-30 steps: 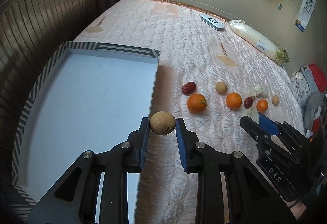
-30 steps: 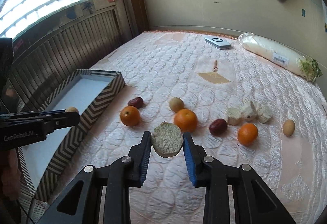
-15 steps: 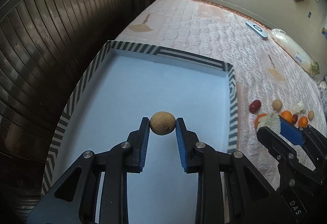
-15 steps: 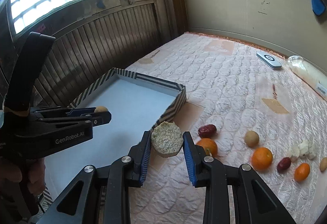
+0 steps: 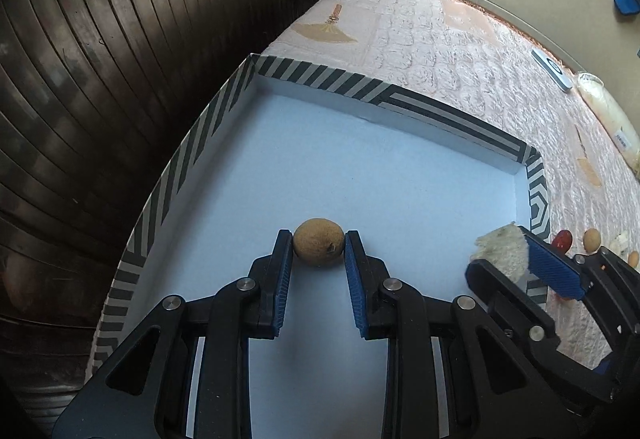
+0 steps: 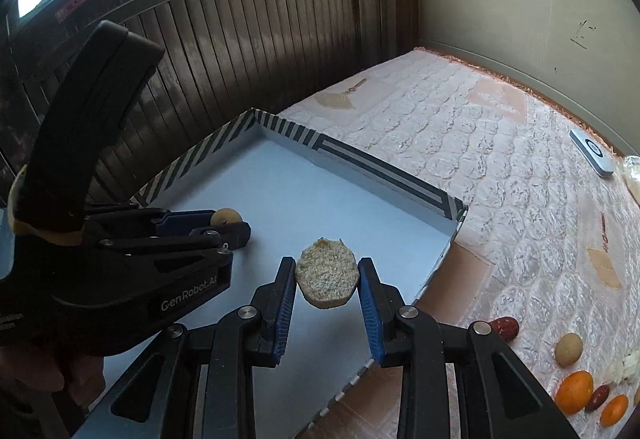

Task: Organize fruits
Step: 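Carry both held items over the white tray and open both tools to drop them, then move the left tool to the large orange and close on it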

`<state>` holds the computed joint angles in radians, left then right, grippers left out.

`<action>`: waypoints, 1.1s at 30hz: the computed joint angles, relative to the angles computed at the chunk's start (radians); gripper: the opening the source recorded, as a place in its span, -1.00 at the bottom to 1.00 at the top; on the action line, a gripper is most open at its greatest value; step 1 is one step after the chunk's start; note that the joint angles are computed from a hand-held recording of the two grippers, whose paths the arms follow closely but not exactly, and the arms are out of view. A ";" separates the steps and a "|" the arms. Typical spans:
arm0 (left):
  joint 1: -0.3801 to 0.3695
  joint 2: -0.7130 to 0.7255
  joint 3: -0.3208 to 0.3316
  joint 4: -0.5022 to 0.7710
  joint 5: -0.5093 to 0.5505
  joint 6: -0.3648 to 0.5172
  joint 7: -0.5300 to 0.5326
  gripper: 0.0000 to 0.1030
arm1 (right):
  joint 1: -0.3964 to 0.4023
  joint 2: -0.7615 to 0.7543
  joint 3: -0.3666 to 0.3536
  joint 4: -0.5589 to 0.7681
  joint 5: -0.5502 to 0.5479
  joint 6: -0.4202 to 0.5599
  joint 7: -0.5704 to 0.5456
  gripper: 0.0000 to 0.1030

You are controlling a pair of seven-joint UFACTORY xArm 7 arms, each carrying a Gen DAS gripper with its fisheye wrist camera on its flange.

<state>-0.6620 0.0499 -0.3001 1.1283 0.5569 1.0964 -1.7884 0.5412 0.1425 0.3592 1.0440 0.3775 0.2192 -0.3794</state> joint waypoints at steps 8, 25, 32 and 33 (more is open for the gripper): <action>-0.001 -0.011 -0.004 -0.016 0.002 -0.010 -0.003 -0.49 | 0.024 0.043 -0.016 0.027 -0.111 0.025 0.058 -0.41; -0.035 -0.015 -0.053 0.041 0.068 0.093 -0.102 0.14 | 0.003 -0.131 0.016 -0.130 0.250 -0.040 -0.210 -0.12; -0.129 0.089 -0.041 0.186 0.164 0.189 -0.119 0.14 | 0.076 -0.265 -0.092 -0.251 0.365 -0.091 -0.259 -0.08; -0.144 0.105 -0.037 0.207 0.172 0.193 -0.115 0.15 | 0.082 -0.283 -0.105 -0.270 0.356 -0.100 -0.246 -0.08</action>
